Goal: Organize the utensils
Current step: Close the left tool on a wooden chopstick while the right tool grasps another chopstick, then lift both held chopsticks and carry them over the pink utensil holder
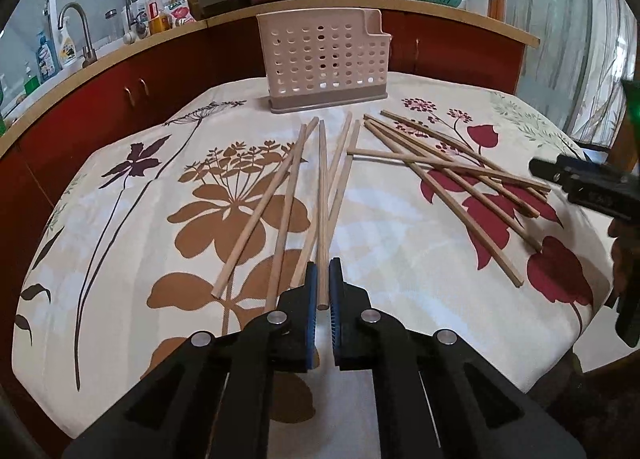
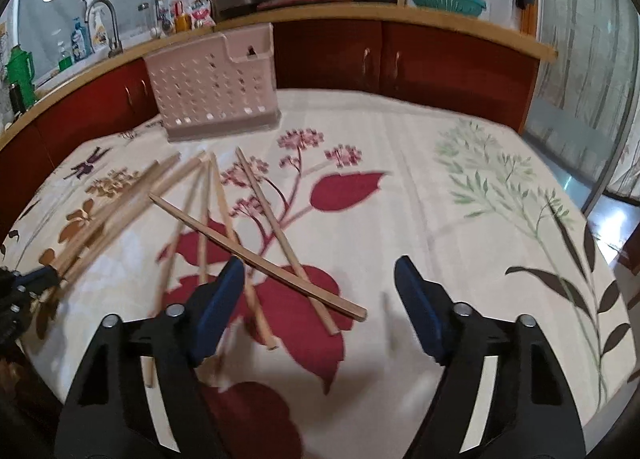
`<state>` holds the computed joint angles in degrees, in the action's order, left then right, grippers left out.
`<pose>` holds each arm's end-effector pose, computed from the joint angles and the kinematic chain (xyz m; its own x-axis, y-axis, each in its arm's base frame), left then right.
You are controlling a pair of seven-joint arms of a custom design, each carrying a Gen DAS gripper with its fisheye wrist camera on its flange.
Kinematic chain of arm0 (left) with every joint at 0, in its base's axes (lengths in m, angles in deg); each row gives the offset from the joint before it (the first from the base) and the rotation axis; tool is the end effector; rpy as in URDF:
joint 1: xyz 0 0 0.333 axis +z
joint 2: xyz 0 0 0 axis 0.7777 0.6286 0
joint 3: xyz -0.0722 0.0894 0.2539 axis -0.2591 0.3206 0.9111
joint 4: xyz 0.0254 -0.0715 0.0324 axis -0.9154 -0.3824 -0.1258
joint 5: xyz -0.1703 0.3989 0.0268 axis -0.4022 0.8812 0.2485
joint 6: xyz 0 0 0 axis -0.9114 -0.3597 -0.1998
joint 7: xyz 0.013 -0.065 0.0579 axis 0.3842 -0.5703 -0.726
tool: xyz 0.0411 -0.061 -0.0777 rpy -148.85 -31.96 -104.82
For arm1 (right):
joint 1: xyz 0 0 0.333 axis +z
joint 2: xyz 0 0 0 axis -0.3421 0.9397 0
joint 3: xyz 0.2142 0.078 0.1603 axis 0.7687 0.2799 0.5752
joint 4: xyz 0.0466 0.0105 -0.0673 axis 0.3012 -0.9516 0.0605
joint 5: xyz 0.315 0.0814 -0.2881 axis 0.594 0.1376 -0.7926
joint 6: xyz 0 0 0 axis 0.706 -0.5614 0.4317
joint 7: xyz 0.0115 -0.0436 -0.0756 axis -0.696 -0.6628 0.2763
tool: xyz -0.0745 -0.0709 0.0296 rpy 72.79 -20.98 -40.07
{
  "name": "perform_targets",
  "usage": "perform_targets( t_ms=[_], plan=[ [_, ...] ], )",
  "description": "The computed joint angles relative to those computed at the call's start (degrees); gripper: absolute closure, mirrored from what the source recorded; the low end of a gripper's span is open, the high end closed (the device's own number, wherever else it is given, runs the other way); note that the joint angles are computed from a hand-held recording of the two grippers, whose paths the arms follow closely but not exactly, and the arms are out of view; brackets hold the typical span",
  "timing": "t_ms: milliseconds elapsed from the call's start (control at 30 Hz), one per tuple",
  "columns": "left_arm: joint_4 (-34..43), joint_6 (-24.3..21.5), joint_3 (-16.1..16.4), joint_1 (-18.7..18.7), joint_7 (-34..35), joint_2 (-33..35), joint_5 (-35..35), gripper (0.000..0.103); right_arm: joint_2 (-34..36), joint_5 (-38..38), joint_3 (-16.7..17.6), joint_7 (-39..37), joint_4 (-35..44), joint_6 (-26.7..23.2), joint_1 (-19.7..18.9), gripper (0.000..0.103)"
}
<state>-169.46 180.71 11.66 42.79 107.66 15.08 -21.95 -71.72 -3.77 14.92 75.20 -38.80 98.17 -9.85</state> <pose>0.5858 -0.1450 0.5393 -0.5941 -0.8027 -0.0527 -0.5596 0.4595 -0.6897 0.5206 0.2059 0.5096 -0.3495 -0.9355 -0.0523 -0.6139 0.2708 -0.7415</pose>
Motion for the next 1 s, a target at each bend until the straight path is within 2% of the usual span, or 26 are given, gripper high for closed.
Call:
perform_targets(
  t_ms=[233,333,433,667,1000],
  plan=[
    [0.82,0.05,-0.05,0.19,-0.04,0.6,0.05,0.096,1.51,4.18,-1.53,-4.24,-0.34,1.45,0.32,0.039],
    [0.93,-0.01,-0.08,0.25,0.07,0.67,-0.14,0.096,1.54,4.7,-1.49,-5.3,-0.4,0.99,0.35,0.049],
    [0.87,0.1,-0.15,0.29,0.05,0.69,-0.09,0.096,0.85,5.28,-1.58,-6.03,-0.98,1.07,0.42,0.064],
    [0.94,0.14,-0.15,0.33,-0.11,0.68,-0.34,0.096,0.29,8.32,-1.86,-9.11,-1.71,3.31,0.74,0.083],
    [0.75,0.5,0.09,0.43,0.47,0.55,-1.2,0.096,-0.34,7.14,-0.24,-9.73,-2.4,5.21,0.61,0.09]
  ],
)
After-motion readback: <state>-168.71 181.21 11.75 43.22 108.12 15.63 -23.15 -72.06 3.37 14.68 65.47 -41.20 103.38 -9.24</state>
